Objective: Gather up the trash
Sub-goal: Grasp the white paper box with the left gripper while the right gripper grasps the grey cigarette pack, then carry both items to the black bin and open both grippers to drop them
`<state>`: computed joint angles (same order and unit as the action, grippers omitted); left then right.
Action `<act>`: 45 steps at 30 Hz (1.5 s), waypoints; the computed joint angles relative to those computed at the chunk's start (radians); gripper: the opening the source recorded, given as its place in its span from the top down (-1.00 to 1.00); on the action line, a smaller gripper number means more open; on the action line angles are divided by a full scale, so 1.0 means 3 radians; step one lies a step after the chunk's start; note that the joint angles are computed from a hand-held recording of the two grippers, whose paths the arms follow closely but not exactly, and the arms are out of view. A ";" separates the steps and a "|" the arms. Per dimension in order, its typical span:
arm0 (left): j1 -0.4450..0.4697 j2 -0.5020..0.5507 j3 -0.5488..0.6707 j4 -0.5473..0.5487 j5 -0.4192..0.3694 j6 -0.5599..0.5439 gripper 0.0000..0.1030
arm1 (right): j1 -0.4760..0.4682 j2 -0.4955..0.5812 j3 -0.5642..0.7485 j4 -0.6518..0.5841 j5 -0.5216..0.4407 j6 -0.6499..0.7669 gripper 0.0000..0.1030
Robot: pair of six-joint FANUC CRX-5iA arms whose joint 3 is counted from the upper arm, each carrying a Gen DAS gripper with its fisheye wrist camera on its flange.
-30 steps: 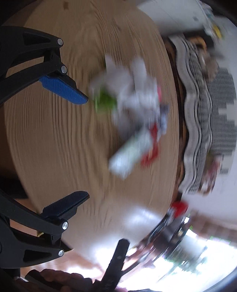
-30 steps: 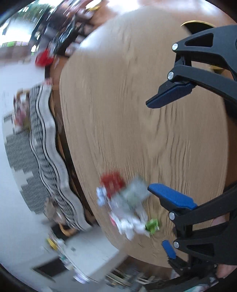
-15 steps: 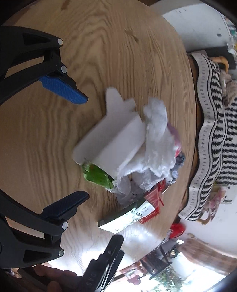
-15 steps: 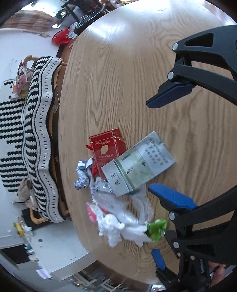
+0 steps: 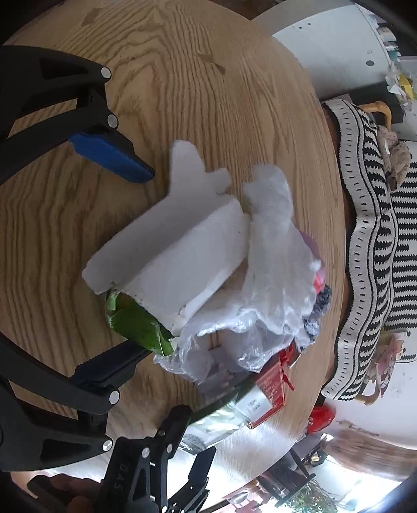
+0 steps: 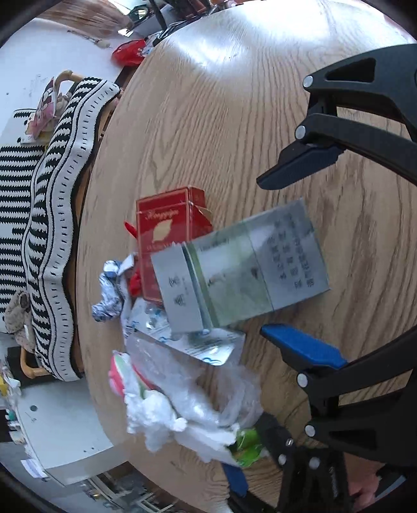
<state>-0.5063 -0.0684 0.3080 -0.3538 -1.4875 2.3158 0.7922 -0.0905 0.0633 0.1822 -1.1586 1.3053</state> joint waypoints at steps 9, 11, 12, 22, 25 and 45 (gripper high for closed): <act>0.0003 -0.0348 -0.0253 0.0006 0.0103 -0.0139 0.11 | -0.0026 -0.0089 0.0059 -0.0174 -0.0068 0.0039 -0.14; -0.0036 -0.0384 -0.0214 -0.0035 0.0047 -0.0161 0.25 | -0.0028 -0.0154 0.0060 -0.0214 -0.0083 0.0063 -0.14; -0.0009 -0.0426 -0.0236 0.0030 0.0060 -0.0172 0.27 | -0.0022 -0.0187 0.0052 -0.0215 -0.0087 0.0058 -0.14; -0.0273 -0.0432 -0.0032 -0.0135 -0.0275 -0.0052 0.32 | -0.0046 -0.0474 -0.0015 -0.0261 -0.0182 0.0011 -0.14; -0.0372 -0.0387 0.0107 -0.0261 -0.0467 -0.0013 0.32 | -0.0103 -0.0577 -0.0037 -0.0265 -0.0201 0.0015 -0.14; -0.0919 0.0359 0.1096 -0.0261 -0.0237 -0.0084 0.32 | -0.1543 -0.1044 -0.0044 -0.0549 -0.0618 0.0440 -0.14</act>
